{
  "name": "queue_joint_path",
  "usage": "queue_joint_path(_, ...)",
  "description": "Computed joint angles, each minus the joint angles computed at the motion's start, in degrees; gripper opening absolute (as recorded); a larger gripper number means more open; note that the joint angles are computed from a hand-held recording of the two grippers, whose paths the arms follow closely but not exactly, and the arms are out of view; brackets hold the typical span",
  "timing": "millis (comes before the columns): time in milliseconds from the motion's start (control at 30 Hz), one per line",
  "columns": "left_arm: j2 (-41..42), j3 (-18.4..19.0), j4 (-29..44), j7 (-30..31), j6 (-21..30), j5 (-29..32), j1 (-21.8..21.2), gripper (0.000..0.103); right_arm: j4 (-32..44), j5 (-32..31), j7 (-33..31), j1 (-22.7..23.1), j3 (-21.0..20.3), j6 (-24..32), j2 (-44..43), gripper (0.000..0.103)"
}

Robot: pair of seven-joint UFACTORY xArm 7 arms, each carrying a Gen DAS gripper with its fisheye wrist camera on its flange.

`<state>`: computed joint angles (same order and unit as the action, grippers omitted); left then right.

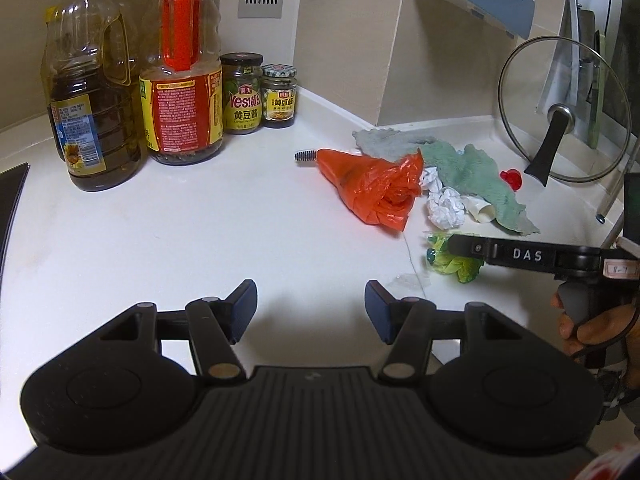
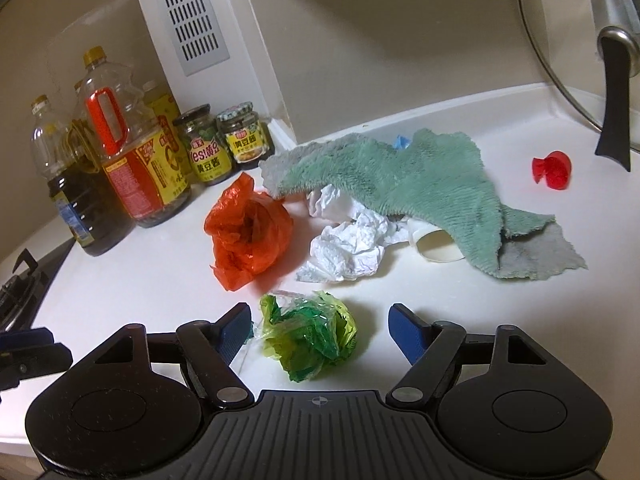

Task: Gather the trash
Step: 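Grasp the green plastic bag with the right tool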

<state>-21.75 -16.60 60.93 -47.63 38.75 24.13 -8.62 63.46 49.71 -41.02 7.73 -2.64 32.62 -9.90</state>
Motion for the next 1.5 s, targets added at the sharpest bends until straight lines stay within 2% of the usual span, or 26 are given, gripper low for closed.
queue_joint_path(33, 0.4, -0.1, 0.3, -0.1, 0.1, 0.1, 0.1, 0.056, 0.0, 0.1, -0.4, 0.0, -0.1, 0.2, 0.2, 0.068)
queue_joint_path(100, 1.3, -0.3, 1.1, -0.1, -0.2, 0.5, -0.1, 0.056, 0.2, 0.7, -1.2, 0.0, -0.3, 1.2, 0.5, 0.051)
queue_joint_path(200, 2.9, -0.4, 2.6, 0.3, -0.7, 1.3, -0.5, 0.056, -0.5, 2.8, -3.7, -0.2, -0.6, 1.4, 0.2, 0.035)
queue_joint_path(300, 5.0, -0.3, 4.5, 0.9, -1.4, 1.9, -1.3, 0.056, -1.2, 4.4, -6.0, -0.5, -1.1, 2.1, -0.8, 0.029)
queue_joint_path(467, 9.3, 0.3, 8.4, 3.5, -3.5, 3.2, -3.5, 0.055, -2.6, 6.3, -6.9, -1.4, -2.9, 2.3, -3.6, 0.028)
queue_joint_path(633, 15.0, 1.1, 13.9, 7.0, -6.2, 4.3, -6.5, 0.055, -2.9, 5.4, -4.6, -3.3, -5.1, 2.0, -5.6, 0.028)
queue_joint_path(967, 30.8, 5.5, 30.7, 13.6, -8.8, 5.6, -14.6, 0.055, -4.6, 2.9, -0.9, -6.4, -9.1, -1.2, -8.2, 0.028)
queue_joint_path(1300, 47.7, 13.9, 50.6, 16.5, -3.9, 5.0, -22.0, 0.055, -5.6, 0.9, 1.3, -8.4, -12.3, -2.2, -8.9, 0.028)
queue_joint_path(1467, 53.9, 16.2, 59.2, 19.3, -0.2, 2.5, -23.7, 0.055, -5.8, 0.9, 1.6, -9.2, -13.0, -1.7, -8.7, 0.028)
queue_joint_path(1500, 54.9, 16.5, 60.7, 19.9, 0.3, 2.0, -23.9, 0.052, -5.7, 1.0, 1.7, -9.3, -13.0, -1.5, -8.6, 0.028)
